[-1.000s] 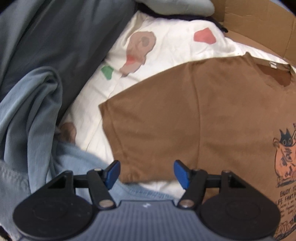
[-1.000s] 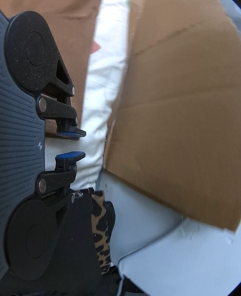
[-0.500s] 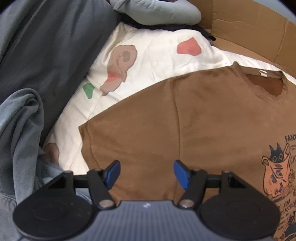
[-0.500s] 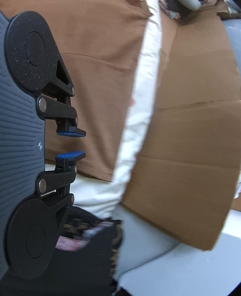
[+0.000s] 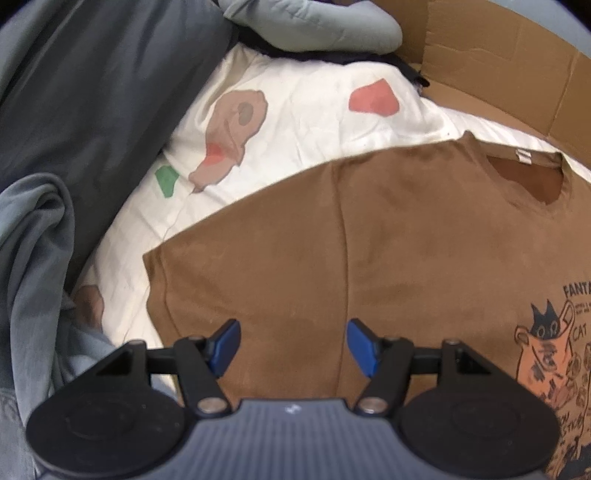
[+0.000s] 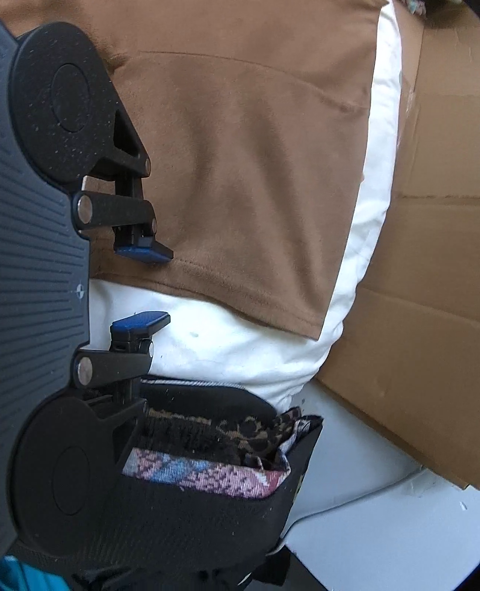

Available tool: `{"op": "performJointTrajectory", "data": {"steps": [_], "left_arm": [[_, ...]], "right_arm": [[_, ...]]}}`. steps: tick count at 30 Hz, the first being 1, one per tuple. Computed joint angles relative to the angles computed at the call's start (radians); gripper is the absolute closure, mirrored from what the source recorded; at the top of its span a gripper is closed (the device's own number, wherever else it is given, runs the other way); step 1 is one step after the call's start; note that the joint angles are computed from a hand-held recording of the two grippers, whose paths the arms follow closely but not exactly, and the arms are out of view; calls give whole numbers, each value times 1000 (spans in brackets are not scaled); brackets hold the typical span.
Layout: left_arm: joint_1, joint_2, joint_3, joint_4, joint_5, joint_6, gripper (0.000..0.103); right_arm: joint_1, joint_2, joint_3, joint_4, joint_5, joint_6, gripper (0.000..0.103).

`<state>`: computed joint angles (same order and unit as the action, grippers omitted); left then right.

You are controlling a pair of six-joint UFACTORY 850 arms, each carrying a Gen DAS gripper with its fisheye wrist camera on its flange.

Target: Fold clothes

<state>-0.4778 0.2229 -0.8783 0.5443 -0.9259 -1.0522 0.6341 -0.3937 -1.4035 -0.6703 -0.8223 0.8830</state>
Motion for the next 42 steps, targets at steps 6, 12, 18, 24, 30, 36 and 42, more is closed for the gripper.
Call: {"op": "performJointTrajectory", "data": {"steps": [6,12,18,24,30,36,42], "left_arm": [[0,-55,-30,63,77,6,41],[14,-142,-75,111,183,-2,46],[29,-235,-110,213,214,-81,46],[64,-273,-118,329,206,-195,46],[124,-281,-125,312,231,-179,57],[154,-304,-143,316,247,-160,56],[175,-339,-175,296,235,-145,49]], "right_arm": [[7,0,-38,-15,40,-21,69],[2,-38,-109,90,241,-75,65],[33,-170,-266,155,280,-116,65],[40,-297,-399,159,271,-87,65],[32,-399,-534,103,207,-10,68],[27,-472,-659,128,118,2,71],[15,-528,-757,171,69,6,72]]}}
